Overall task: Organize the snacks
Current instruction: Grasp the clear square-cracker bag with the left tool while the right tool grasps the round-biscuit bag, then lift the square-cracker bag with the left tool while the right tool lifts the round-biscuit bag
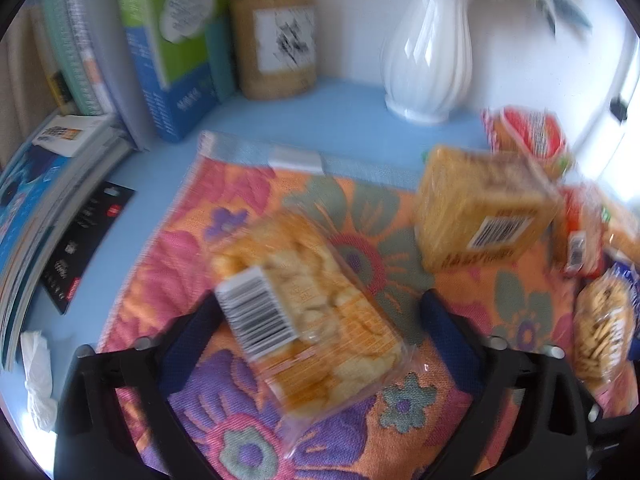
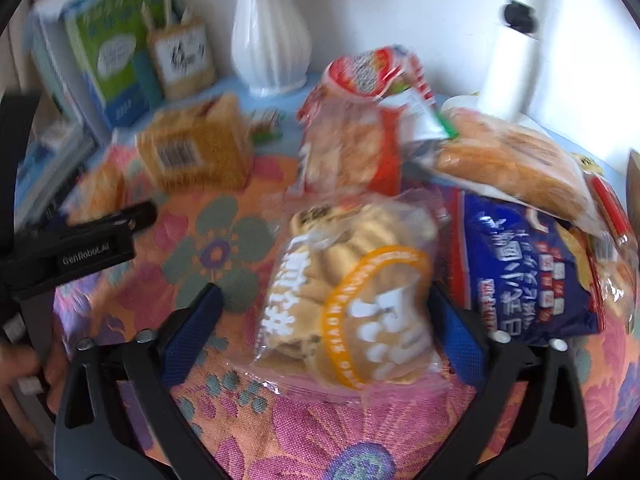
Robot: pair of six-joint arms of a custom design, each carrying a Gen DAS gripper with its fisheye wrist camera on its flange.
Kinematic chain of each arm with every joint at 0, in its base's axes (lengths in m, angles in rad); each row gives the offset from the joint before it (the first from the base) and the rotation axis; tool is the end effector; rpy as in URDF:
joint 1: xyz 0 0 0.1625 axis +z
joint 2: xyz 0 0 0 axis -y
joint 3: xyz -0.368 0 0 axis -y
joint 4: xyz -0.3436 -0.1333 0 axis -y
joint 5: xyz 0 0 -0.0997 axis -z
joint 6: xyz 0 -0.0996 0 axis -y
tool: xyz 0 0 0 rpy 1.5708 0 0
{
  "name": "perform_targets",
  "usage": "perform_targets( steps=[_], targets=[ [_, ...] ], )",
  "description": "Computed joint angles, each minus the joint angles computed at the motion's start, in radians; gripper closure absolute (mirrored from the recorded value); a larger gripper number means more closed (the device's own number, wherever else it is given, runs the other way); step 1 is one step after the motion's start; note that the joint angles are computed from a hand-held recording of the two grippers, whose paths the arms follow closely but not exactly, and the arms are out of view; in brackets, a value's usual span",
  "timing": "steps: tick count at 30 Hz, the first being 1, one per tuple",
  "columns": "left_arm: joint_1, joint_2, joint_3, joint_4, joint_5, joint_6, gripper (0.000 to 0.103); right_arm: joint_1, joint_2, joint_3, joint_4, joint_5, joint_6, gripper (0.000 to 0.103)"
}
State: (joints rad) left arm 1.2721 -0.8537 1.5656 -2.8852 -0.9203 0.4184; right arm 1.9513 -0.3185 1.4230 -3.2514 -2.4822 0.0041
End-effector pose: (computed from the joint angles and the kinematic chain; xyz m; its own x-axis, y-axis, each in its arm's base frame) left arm -0.0001 -0.6582 0.2066 -0.6887 0.2342 -0.6862 0.5716 0.7576 -0.3151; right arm 0.2812 -0.5561 -0.0260 -0.7300 0.1754 0.6606 -0.3085 0.7779 -0.5475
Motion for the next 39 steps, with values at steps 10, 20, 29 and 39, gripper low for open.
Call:
perform_targets(
  steps=[10,20,29,39],
  targets=[
    [0.006,-0.049,0.059,-0.063,-0.072,0.028,0.058,-0.029,-0.067,0.177,-0.352,0.206,-0.056,0.045],
    [0.012,-0.058,0.067,-0.078,-0.095,0.024,0.058,-0.026,-0.065,0.198,-0.457,0.244,-0.107,0.045],
    [0.013,-0.060,0.059,-0.053,-0.096,0.002,0.058,-0.024,-0.064,0.204,-0.476,0.245,-0.110,0.045],
    [0.012,-0.059,0.053,-0.045,-0.093,-0.022,0.058,-0.036,-0.076,0.224,-0.485,0.290,-0.094,0.045]
  ],
)
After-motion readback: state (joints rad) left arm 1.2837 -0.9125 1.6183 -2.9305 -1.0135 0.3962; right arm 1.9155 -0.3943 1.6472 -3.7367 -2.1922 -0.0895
